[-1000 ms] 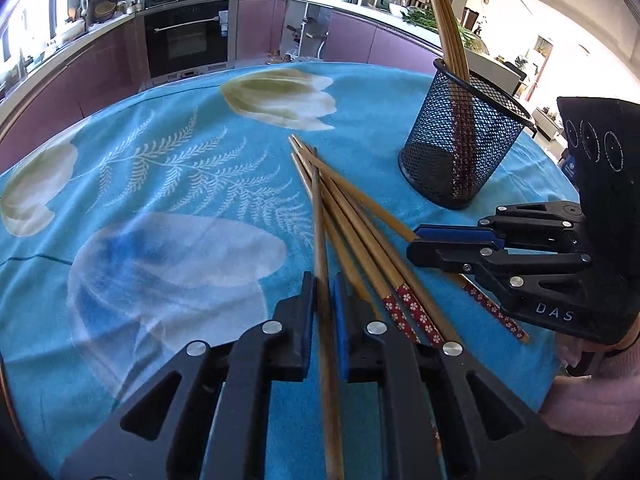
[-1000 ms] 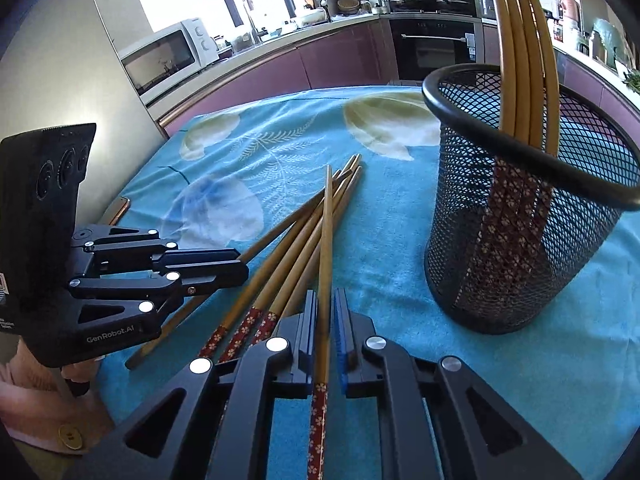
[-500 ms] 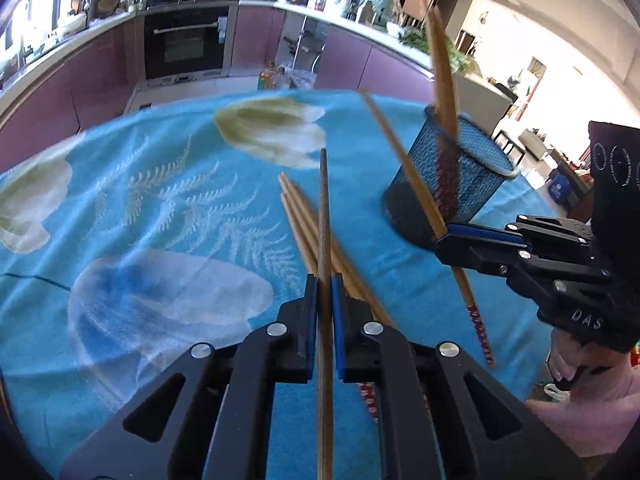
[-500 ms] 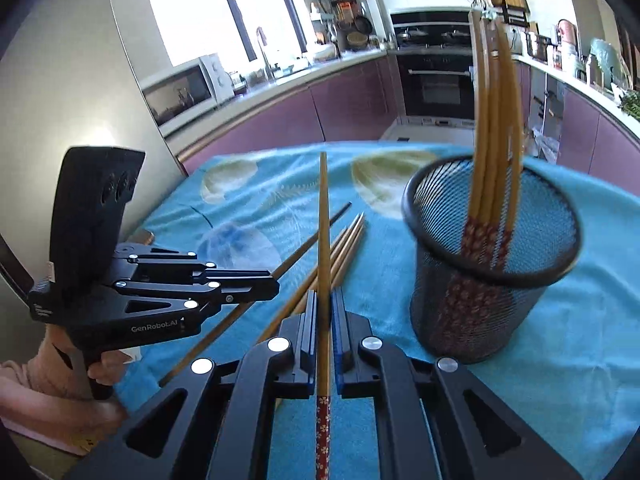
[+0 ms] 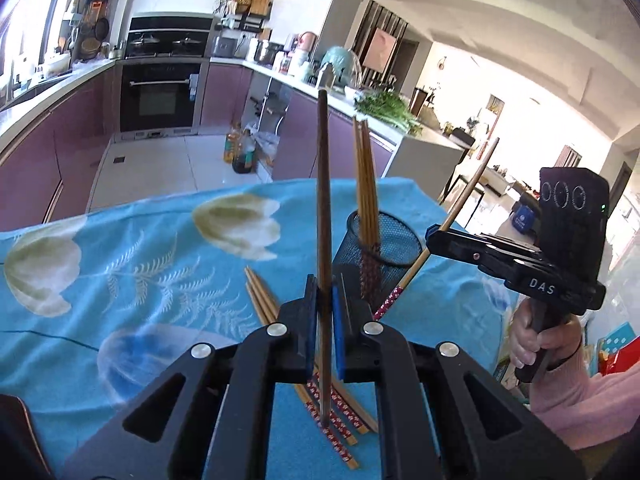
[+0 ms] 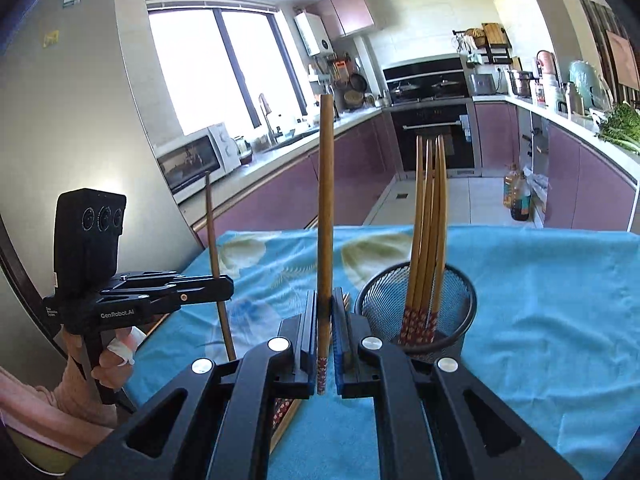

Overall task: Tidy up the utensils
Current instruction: 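Lift the right tool's chopstick upright over the mesh cup while the left tool lowers its own in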

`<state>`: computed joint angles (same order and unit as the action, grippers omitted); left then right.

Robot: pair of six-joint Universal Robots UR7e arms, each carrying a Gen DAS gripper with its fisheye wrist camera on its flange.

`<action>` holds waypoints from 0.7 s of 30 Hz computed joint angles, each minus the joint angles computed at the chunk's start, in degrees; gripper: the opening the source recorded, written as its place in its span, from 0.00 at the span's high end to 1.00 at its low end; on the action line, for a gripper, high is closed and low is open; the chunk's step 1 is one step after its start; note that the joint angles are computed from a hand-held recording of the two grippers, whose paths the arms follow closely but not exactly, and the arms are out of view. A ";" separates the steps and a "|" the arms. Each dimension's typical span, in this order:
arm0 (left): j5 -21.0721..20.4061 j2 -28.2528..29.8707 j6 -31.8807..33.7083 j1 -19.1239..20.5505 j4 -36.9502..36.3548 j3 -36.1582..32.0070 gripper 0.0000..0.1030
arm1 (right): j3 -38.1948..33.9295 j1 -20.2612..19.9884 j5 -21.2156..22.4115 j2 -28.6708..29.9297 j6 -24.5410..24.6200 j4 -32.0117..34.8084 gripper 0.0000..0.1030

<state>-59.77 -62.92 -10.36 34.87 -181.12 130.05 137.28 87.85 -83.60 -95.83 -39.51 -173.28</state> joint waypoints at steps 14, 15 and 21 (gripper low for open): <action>-1.73 3.21 5.97 -1.54 -5.20 -7.59 0.93 | -3.53 2.02 1.27 -2.10 -1.38 -1.92 0.94; -1.83 3.58 6.29 -1.62 -5.27 -8.24 0.93 | -3.78 2.10 1.19 -2.07 -1.32 -2.14 0.94; -2.74 5.42 8.36 -2.20 -5.74 -11.65 0.93 | -3.50 1.96 0.39 -2.44 -1.81 -3.84 0.94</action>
<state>-62.51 -57.49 -2.00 32.67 -186.86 118.40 133.78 89.81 -83.21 -98.26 -41.32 -177.12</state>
